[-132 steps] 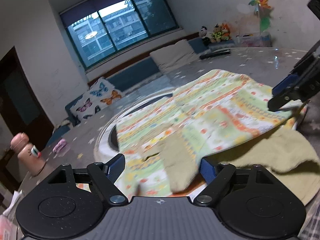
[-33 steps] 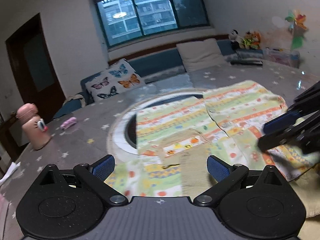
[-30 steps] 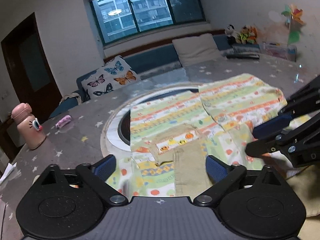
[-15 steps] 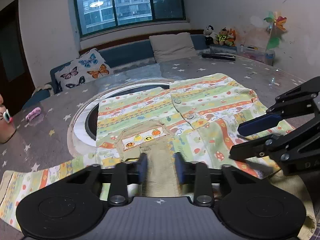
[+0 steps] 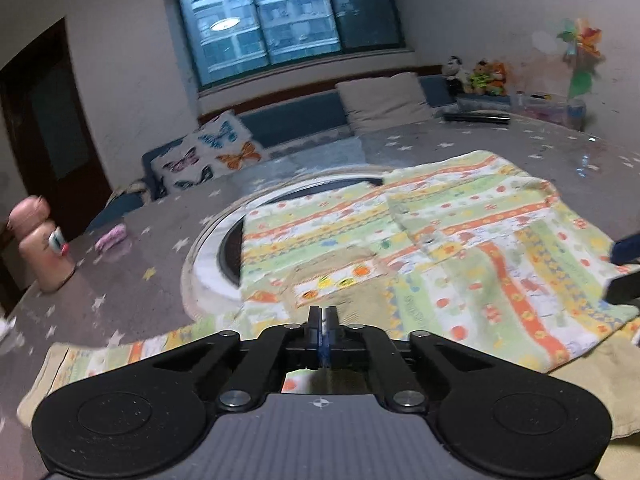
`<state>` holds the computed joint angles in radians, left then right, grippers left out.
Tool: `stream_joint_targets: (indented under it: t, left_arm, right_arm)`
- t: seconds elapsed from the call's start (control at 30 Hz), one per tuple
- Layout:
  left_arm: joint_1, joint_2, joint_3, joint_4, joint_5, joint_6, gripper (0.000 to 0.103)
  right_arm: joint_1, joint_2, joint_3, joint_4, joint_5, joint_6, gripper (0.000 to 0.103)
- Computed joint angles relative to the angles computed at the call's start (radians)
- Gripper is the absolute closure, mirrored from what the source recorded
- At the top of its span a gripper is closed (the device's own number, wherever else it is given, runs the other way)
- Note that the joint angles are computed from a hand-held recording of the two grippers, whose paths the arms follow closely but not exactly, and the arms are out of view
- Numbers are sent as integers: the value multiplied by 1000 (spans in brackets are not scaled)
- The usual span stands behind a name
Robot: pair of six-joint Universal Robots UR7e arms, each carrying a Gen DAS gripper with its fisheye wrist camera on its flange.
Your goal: Fold clothes
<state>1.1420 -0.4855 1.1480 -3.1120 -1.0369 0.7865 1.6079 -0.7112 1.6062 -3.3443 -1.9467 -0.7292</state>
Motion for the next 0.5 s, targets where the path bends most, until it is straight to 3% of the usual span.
stream_joint_targets:
  t: [0.13, 0.2, 0.27, 0.5]
  left_arm:
    - [3, -20, 9, -13, 41, -57, 96]
    - [6, -32, 17, -49, 68, -56, 89]
    - [10, -38, 16, -83, 106, -57, 65]
    - [35, -21, -57, -188, 263, -92, 52]
  right_arm:
    - [12, 1, 8, -17, -35, -54, 64]
    - [15, 3, 5, -18, -34, -61, 64]
    - [16, 6, -2, -14, -12, -51, 63]
    - [20, 37, -46, 9, 25, -45, 57]
